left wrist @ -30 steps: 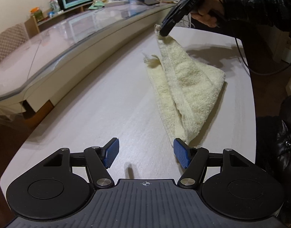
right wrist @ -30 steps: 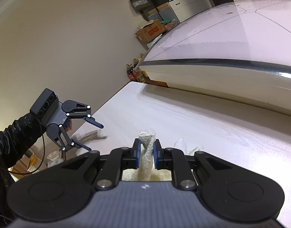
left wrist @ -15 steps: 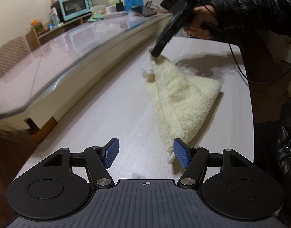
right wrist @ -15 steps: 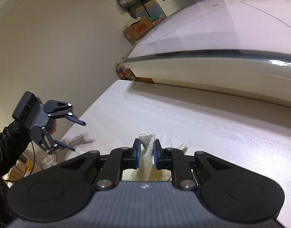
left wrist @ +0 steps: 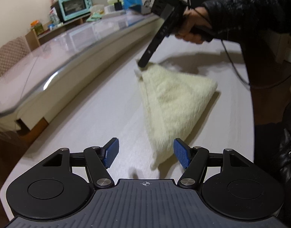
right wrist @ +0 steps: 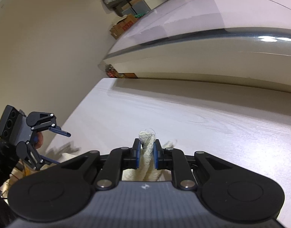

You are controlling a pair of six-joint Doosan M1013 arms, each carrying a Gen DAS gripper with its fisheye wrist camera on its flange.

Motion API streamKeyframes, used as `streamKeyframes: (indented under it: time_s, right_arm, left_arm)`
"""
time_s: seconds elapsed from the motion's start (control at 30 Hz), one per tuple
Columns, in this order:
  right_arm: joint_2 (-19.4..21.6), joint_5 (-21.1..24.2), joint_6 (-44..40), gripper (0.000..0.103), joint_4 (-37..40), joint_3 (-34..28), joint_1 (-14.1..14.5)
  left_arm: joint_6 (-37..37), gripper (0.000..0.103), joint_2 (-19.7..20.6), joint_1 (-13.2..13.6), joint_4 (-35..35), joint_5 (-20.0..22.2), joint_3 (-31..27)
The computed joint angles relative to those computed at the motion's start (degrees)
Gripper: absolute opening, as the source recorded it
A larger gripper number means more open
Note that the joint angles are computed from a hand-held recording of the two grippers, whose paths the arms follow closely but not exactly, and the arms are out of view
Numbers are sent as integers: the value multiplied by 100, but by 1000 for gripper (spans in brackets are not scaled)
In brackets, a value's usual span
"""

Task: Fold towel
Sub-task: 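Lower the held corner onto the towel with the right gripper, then open the right gripper to release the towel corner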

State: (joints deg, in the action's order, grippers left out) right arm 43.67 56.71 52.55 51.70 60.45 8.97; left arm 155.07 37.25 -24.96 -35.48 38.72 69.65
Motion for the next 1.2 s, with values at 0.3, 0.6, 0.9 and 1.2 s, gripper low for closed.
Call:
streamKeyframes:
  time_s: [0.3,0.6,0.9,1.2]
  right_arm:
    - [-57,-376,-41,16,-182,147,52]
    - [-652,-1794,-743,30,142,1017,105]
    - [-672,-1260,-1495,28,-1323,800,455]
    - [-541,-1250,-1427,27,-1954,641,607]
  left_arm:
    - [-125,69,-72,30,-36,-41,136]
    - [-546,69,-160,-60,170,-425,251]
    - [-1777,71,-132,-209,1288,-810,262]
    - [-2465,74,-11,-243,1903,-910,90]
